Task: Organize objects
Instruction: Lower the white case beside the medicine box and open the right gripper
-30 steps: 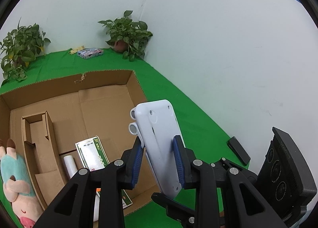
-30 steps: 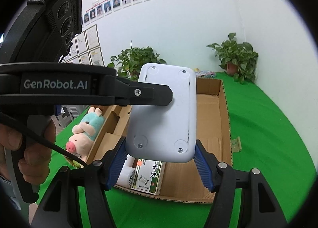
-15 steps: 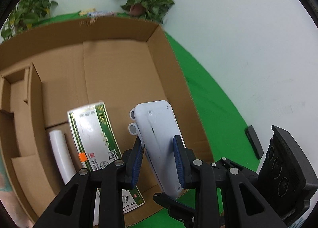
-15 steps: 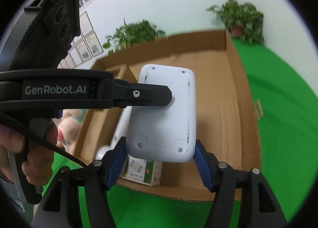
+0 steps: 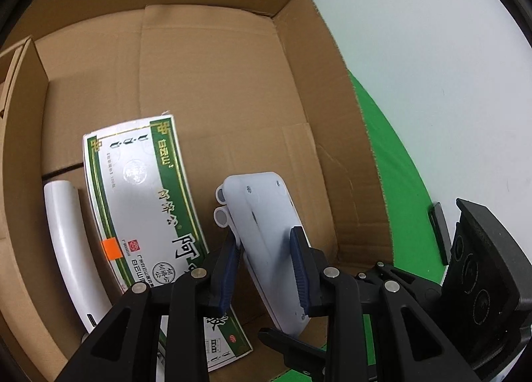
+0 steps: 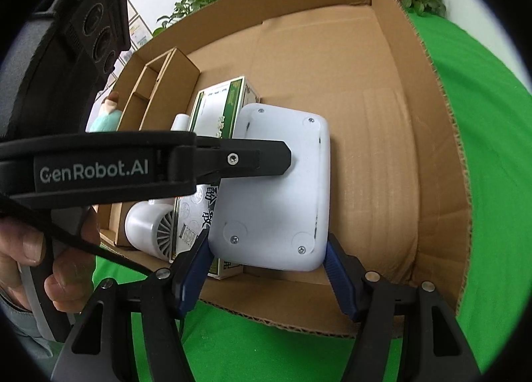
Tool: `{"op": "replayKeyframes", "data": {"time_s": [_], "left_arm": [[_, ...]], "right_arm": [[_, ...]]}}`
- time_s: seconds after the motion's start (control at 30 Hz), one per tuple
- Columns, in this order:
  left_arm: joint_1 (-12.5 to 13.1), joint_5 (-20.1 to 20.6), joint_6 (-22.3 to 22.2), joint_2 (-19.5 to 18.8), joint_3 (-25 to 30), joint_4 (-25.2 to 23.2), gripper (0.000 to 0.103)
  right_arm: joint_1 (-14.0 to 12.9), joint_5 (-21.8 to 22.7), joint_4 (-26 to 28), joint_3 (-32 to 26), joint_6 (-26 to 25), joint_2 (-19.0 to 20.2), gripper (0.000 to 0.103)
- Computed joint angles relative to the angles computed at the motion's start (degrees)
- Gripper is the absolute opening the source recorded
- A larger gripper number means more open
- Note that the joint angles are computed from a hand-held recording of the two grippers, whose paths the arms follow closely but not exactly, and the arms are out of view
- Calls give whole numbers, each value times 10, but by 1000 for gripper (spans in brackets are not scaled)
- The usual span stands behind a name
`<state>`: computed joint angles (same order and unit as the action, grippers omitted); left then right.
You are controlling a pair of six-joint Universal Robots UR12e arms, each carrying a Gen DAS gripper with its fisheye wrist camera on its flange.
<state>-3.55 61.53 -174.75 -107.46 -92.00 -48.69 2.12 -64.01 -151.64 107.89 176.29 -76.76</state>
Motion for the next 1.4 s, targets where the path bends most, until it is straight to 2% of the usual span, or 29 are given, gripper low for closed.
{"op": "replayKeyframes", "data": {"time_s": [0.1, 0.23, 0.37, 0.5, 0.67, 0.77, 0.9, 1.17, 1.2, 1.3, 1.4], "left_arm": [[1, -2, -9, -1, -4, 1, 26], [2, -6, -12, 1, -8, -1, 15], [-1, -5, -19, 5, -14, 3, 16], [1, -6, -23, 6, -14, -1, 16], [11, -35, -40, 9, -23, -4, 16], [13, -45, -46, 13, -31, -3, 16], [14, -22, -33, 17, -27, -1, 17], [21, 7, -22, 49, -54, 41, 16], [19, 10, -23, 42, -47, 44, 17], [25, 21, -15, 53, -61, 58, 18], [29, 27, -16, 54, -63, 74, 18]], "right_arm": [[1, -3, 24, -6, -14, 0, 65], [4, -12, 56, -13, -37, -1, 66], [1, 1, 71, -14, -42, -2, 66], [-3, 17, 64, -5, -47, -7, 64], [-2, 20, 61, 2, -53, -10, 50], [3, 13, 57, 6, -53, -13, 47], [7, 4, 59, 9, -56, -17, 47], [17, -13, 60, 18, -54, -24, 48], [18, -13, 61, 19, -53, -25, 48], [6, 13, 76, -10, -49, -6, 48], [-4, 20, 57, 3, -48, -18, 48]]}}
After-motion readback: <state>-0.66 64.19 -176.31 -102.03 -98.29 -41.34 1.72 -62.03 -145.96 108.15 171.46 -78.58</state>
